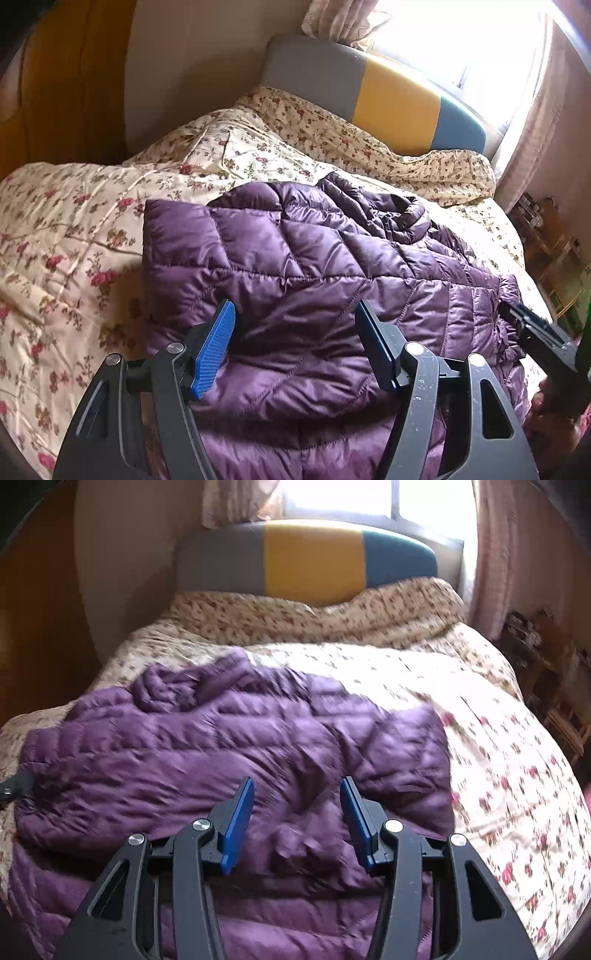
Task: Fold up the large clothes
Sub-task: 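Open the right tool and press the folded jacket with both tools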
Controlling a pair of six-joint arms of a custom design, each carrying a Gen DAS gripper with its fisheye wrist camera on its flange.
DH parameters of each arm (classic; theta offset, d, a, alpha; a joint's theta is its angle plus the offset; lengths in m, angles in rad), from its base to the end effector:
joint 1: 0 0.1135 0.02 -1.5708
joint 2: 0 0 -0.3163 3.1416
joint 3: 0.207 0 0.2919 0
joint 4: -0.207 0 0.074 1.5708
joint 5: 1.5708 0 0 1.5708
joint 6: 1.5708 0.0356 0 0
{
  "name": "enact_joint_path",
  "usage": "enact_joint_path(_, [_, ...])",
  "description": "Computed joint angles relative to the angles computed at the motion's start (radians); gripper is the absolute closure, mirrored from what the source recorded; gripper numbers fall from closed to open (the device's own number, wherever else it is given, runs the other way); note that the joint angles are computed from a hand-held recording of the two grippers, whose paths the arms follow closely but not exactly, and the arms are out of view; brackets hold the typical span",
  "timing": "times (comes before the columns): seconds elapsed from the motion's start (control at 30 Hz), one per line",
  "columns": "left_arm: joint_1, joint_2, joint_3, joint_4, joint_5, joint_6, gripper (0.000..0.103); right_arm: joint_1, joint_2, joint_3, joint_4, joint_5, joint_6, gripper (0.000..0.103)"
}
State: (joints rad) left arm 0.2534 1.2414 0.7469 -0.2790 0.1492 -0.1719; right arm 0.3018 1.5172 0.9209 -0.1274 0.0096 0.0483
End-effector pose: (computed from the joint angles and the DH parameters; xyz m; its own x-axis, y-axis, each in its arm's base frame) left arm 0.2683 0.0640 0.2537 -0.6416 -0.3409 -0.6872 -0.2585 0.9395 -0.2247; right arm 0.3393 0.1053 0.2460 -0.6455 -0.1504 -0.7488 -0.2595 0.9653 0.0298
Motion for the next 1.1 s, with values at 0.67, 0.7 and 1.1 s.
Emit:
enact_joint_path(0.67, [0.04,0.246,0.009,0.162,0.029,0.076,0.036,0.029,0.311,0.14,0.042,-0.046,-0.067,0.04])
enact_joint_path(0.7, [0.036,0.249,0.005,0.168,0.021,0.079,0.036,0.026,0.314,0.134,0.053,-0.053,-0.064,0.04])
enact_joint_path(1.1, [0.001,0.18,0.018,0.08,-0.052,0.071,0.02,0.015,0.287,0.148,0.007,-0.076,-0.065,0.029])
